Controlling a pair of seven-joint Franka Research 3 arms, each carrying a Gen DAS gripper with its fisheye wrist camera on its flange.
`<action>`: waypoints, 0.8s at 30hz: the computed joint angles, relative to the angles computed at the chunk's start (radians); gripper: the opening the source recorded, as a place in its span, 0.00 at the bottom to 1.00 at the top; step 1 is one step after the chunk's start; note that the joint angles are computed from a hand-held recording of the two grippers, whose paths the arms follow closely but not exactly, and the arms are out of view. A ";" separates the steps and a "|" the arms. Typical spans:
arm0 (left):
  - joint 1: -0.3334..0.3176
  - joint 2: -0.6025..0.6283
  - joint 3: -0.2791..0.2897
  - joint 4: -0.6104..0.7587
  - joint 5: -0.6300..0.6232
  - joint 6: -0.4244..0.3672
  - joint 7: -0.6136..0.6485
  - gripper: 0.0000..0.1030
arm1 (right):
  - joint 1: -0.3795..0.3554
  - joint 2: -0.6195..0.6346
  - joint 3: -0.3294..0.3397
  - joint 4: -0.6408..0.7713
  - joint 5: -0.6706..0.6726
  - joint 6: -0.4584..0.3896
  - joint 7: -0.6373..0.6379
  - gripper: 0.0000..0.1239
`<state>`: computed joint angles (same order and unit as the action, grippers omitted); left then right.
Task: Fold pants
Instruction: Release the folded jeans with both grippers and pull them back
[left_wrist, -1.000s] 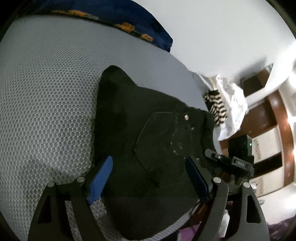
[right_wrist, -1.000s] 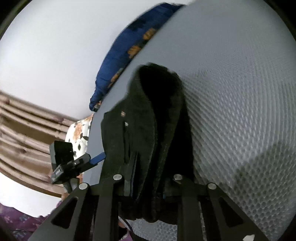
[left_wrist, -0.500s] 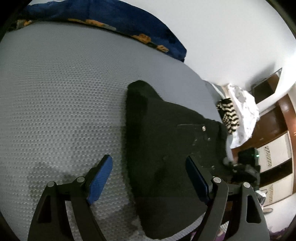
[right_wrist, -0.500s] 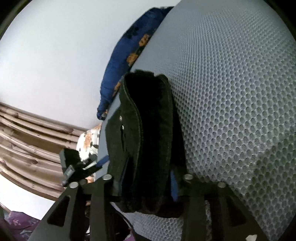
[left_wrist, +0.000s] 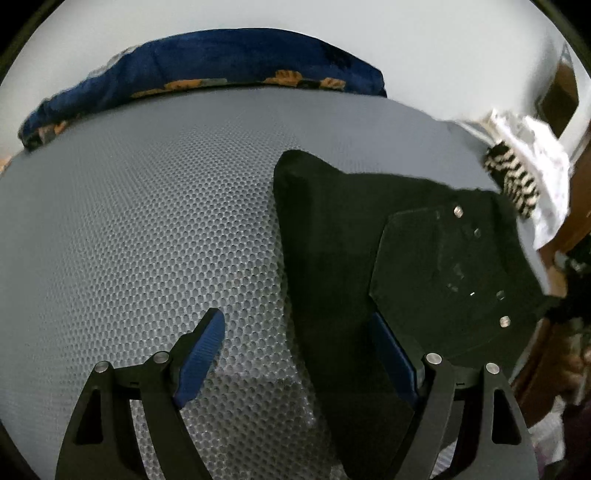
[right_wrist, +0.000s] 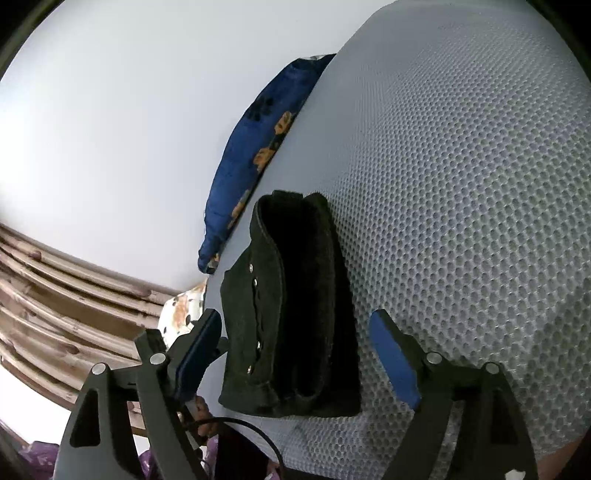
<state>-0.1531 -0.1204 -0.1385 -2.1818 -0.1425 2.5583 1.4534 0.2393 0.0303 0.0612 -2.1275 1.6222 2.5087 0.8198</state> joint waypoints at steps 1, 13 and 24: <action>0.006 0.005 -0.014 0.006 0.064 -0.006 -0.038 0.79 | 0.003 0.004 0.003 0.005 -0.009 0.007 0.009 0.66; 0.004 0.047 -0.041 0.046 0.329 -0.012 -0.188 0.88 | 0.020 0.050 0.026 0.062 -0.085 0.053 0.066 0.67; 0.004 0.056 -0.043 0.045 0.387 -0.007 -0.234 0.95 | 0.051 0.085 0.052 0.106 -0.298 0.150 0.161 0.69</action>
